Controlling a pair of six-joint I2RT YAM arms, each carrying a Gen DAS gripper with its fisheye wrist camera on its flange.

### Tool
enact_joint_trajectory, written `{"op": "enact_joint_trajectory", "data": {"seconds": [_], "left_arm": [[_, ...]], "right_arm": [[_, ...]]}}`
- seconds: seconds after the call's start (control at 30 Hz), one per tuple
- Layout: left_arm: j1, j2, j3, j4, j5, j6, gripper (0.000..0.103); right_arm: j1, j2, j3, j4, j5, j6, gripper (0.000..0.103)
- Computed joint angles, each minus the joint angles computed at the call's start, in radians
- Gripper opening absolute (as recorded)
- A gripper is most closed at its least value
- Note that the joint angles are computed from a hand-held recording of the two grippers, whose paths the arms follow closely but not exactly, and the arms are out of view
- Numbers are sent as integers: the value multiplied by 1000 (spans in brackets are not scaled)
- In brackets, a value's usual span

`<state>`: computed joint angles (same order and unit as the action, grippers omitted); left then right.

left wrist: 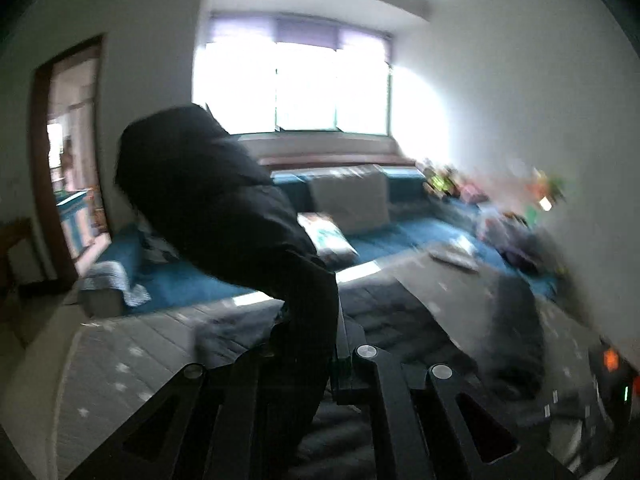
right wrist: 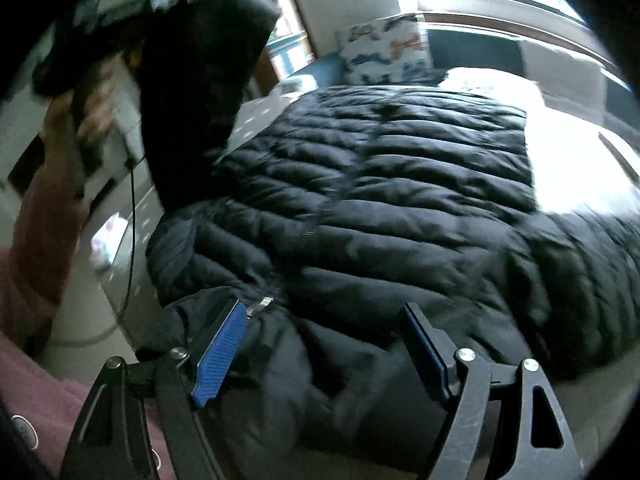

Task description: Fold large clothes

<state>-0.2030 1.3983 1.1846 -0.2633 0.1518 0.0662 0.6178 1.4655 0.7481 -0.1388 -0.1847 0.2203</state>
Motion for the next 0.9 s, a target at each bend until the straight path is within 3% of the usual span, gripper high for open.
{"op": "enact_joint_trajectory", "data": {"seconds": [0.17, 0.37, 0.43, 0.5, 0.53, 0.6, 0.77, 0.9], "left_arm": [[-265, 6, -153, 12, -138, -93, 8], [-456, 229, -243, 85, -217, -225, 13], [-515, 287, -266, 128, -287, -234, 17], [-553, 272, -313, 161, -314, -246, 34], [-554, 265, -323, 174, -293, -250, 43], [-541, 174, -371, 177, -219, -253, 79], [-488, -60, -436, 121, -184, -212, 83], [-287, -175, -415, 4, -66, -190, 83]], "right_arm": [[-109, -120, -114, 25, -4, 49, 86], [-204, -195, -198, 34, -22, 82, 86], [-207, -202, -205, 31, -12, 85, 86], [-204, -203, -198, 19, 3, 80, 86], [-200, -205, -191, 15, 14, 77, 86], [-194, -203, -162, 9, 26, 72, 86], [-172, -148, -50, 13, 41, 26, 86], [-185, -43, 53, 31, 20, -13, 86]]}}
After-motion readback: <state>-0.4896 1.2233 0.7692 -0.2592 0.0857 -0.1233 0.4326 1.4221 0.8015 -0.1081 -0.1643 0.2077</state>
